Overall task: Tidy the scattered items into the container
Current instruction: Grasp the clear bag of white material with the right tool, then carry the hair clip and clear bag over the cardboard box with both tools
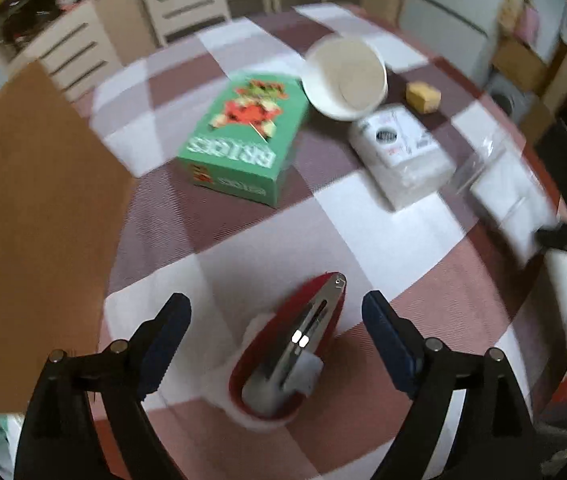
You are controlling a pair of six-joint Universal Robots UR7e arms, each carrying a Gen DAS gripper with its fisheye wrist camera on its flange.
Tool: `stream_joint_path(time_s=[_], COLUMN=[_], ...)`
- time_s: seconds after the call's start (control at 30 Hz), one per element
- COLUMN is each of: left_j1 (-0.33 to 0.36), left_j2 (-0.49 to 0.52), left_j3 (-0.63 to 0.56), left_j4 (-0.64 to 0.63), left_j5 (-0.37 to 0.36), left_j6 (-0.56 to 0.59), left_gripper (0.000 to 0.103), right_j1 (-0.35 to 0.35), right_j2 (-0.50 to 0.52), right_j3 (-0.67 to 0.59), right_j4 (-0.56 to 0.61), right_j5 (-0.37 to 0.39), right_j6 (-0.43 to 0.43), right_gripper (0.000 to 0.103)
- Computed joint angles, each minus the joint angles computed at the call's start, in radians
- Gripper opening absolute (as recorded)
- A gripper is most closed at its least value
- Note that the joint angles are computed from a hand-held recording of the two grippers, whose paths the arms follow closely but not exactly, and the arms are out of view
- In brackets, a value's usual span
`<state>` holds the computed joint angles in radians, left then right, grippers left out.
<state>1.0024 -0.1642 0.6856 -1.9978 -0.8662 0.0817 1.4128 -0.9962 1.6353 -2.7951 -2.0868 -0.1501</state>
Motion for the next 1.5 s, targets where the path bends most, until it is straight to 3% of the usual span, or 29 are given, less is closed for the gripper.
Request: stream_joint_path(time_s=[0.1,0.27,0.4,0.67,0.73,0.77,0.8,0.83,0.9,1.0,1.07,1.23,1.37,1.5], left_j1=[0.017,0.041,0.037,0.032,0.029,0.025,0.020,0.019,0.021,0.028,0.025,-0.007,-0.038,-0.061], left_j2=[0.001,-0.099,-0.144,-0.044,-0.010,-0.010,-0.022,-0.039,-0.074,-0.138,-0.191,-0.301,-0.414,-0.501], left_j3=[-0.010,0.162,0.250,0.055,0.004,0.013,0.047,0.082,0.139,0.229,0.307,0.437,0.564,0.603], left_j4=[0.070,0.056,0.007,0.063,0.137,0.143,0.115,0.093,0.065,0.028,-0.021,-0.079,-0.178,-0.187], left_j5=[-0.017,-0.113,-0.121,-0.062,-0.045,-0.030,-0.017,-0.025,-0.052,-0.092,-0.089,0.019,0.132,0.259], left_j6=[-0.059,-0.263,-0.324,-0.240,-0.227,-0.217,-0.202,-0.201,-0.230,-0.337,-0.393,-0.501,-0.554,-0.628], left_gripper=[0.088,0.088,0.088,0.088,0.068,0.050,0.043,0.042,0.038,0.037,0.037,0.037,0.038,0.038], right_j1=[0.031,0.061,0.057,0.036,0.035,0.033,0.032,0.030,0.026,0.012,0.024,0.100,0.184,0.264], right_j2=[0.032,0.101,0.137,0.196,0.199,0.197,0.194,0.189,0.166,0.110,0.087,0.081,0.129,0.190], right_j3=[-0.012,-0.052,-0.083,-0.167,-0.169,-0.168,-0.165,-0.160,-0.141,-0.114,-0.091,-0.081,-0.134,-0.227], right_j4=[-0.044,-0.133,-0.135,-0.048,-0.049,-0.043,-0.036,-0.031,-0.013,0.078,0.087,0.051,-0.020,-0.058], right_j5=[-0.084,-0.182,-0.219,-0.237,-0.236,-0.230,-0.222,-0.215,-0.187,-0.084,-0.067,-0.068,-0.079,-0.033], right_j6=[-0.100,-0.270,-0.328,-0.235,-0.230,-0.223,-0.209,-0.191,-0.140,-0.026,-0.010,-0.074,-0.194,-0.313], right_gripper=[0.063,0.067,0.069,0.069,0.069,0.069,0.068,0.064,0.043,0.035,0.034,0.034,0.034,0.034])
